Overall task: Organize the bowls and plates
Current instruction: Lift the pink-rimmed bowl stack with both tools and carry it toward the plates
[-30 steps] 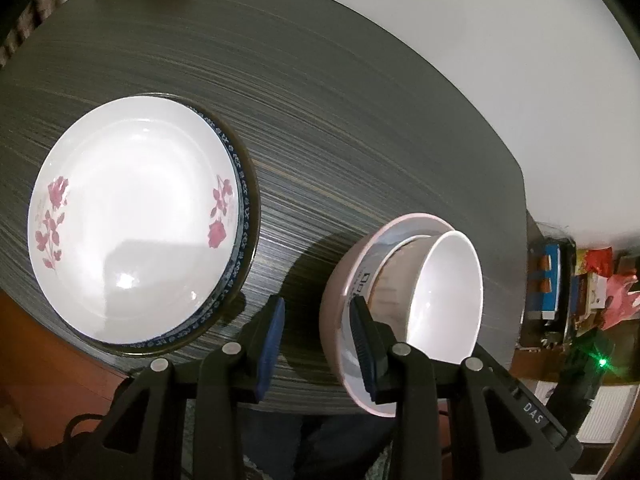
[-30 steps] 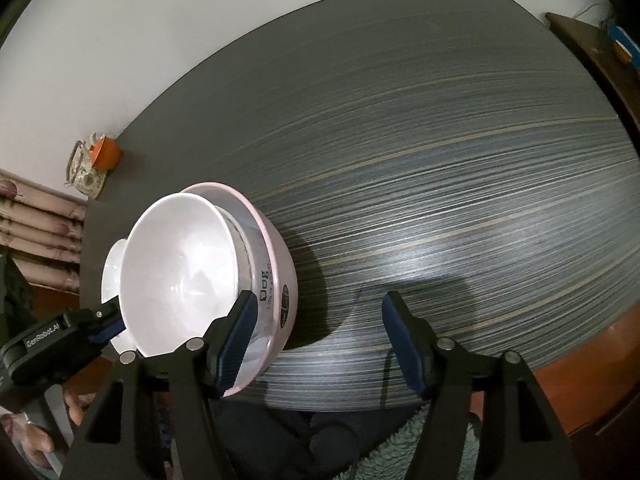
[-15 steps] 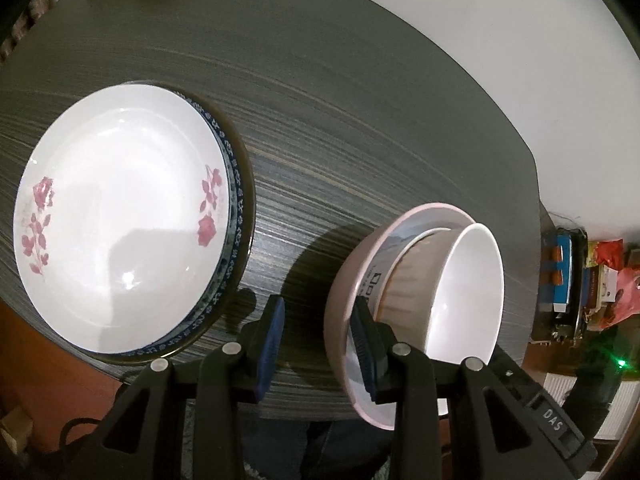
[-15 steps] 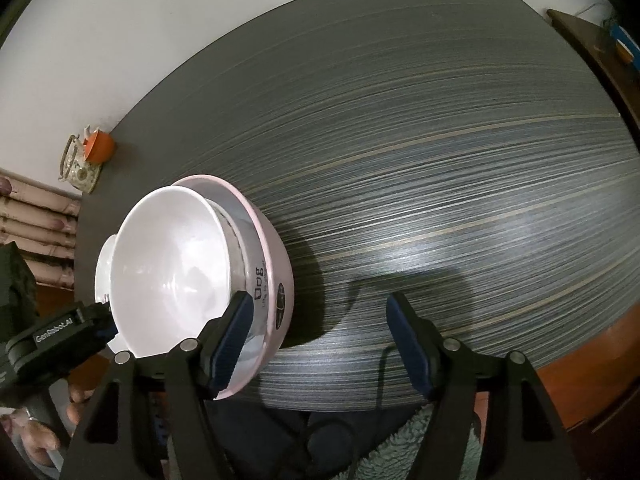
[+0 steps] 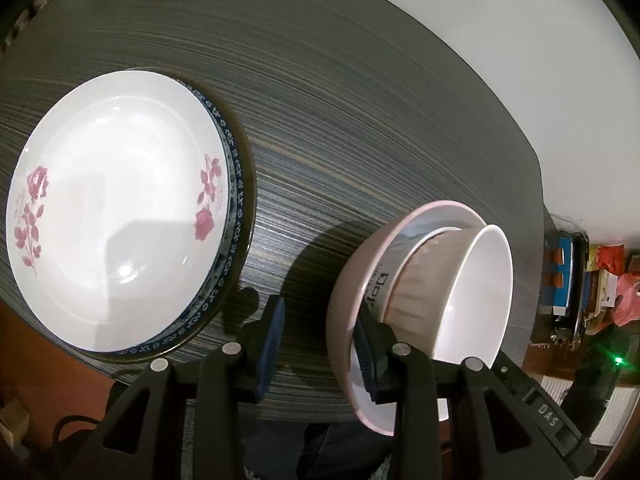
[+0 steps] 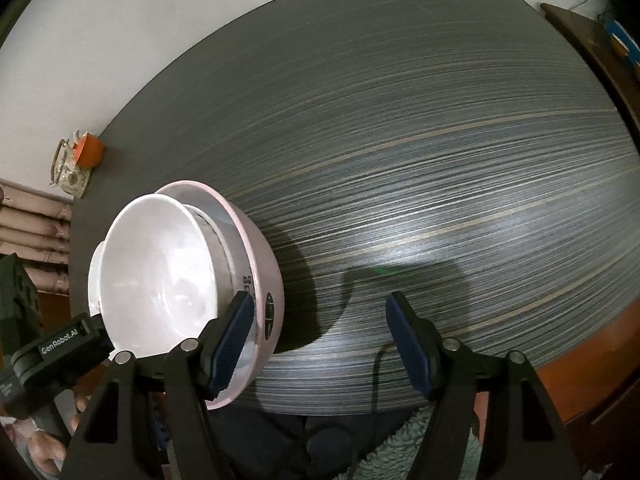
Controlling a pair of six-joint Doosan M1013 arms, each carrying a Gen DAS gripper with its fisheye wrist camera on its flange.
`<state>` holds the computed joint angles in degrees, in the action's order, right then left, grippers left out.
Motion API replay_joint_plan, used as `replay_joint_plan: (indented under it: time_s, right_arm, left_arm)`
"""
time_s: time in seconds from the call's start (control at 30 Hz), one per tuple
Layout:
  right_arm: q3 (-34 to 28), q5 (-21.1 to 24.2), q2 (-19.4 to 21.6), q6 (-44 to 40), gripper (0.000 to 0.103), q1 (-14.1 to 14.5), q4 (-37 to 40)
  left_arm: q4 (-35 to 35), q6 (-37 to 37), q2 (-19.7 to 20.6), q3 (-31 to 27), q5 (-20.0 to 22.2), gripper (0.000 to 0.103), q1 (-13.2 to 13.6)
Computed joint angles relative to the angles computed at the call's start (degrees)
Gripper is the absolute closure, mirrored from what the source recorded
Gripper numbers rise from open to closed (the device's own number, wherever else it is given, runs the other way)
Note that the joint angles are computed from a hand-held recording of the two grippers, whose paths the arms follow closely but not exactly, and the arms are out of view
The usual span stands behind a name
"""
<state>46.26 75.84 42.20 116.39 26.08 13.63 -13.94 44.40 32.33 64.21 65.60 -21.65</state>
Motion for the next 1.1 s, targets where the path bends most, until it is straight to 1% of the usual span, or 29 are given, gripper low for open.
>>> replay_joint_plan:
  time_s: [0.2, 0.3, 0.43, 0.5, 0.67, 0.77, 0.83, 0.87, 0.93, 1.07, 1.1]
  right_arm:
    - [-2.32, 2.51, 1.76, 0.28, 0.037, 0.44, -0.21]
    - [-2.46, 2.96, 2.05, 0.46, 0.037, 0.60, -0.35]
    - [-2.14, 2.62, 1.97, 0.32, 0.037, 0.35, 0.36]
    - [-2.06, 2.54, 1.94, 0.22, 0.037, 0.31, 0.34]
    - [-1.29, 1.86, 1.61, -0.23, 0.037, 0.10, 0.94]
    - [-0.62, 0.87, 1.16, -1.04, 0.043, 0.10, 1.27]
    - [-0.56, 0.43, 1.05, -1.46, 0.051, 0.18, 1.71]
    - [-0.46, 0.14, 0.96, -1.64, 0.053, 0.24, 1.91]
    - [-0.29, -0.27, 0.83, -1.75, 0.057, 0.25, 2.12]
    - [0.54, -1.32, 0.34, -1.74, 0.061, 0.16, 3.05]
    - [0.64, -1.48, 0.27, -1.78, 0.063, 0.16, 3.18]
  left_arm:
    - [-0.85, -0.38, -0.22, 0.88, -0.92, 0.069, 0.22]
    - [-0.90, -0.33, -0.26, 1.06, -1.39, 0.069, 0.30]
    - [-0.82, -0.68, -0.56, 1.76, -2.31, 0.069, 0.33]
    - [-1.27, -0.56, -0.76, 2.14, -2.86, 0.071, 0.41]
    - [-1.36, -0.72, -0.88, 2.23, -2.96, 0.072, 0.44]
    - [-1.92, 0.32, -0.90, 2.15, -3.38, 0.081, 0.42]
    - [-1.93, 0.46, -0.68, 1.69, -3.13, 0.085, 0.39]
    - [-1.98, 0.60, -0.62, 1.54, -3.08, 0.087, 0.37]
    - [-1.89, 0.77, -0.56, 1.37, -3.00, 0.089, 0.35]
    - [-1.51, 1.32, -0.41, 0.98, -2.81, 0.094, 0.25]
    - [-1.12, 1.17, -0.31, 0.68, -2.56, 0.094, 0.14]
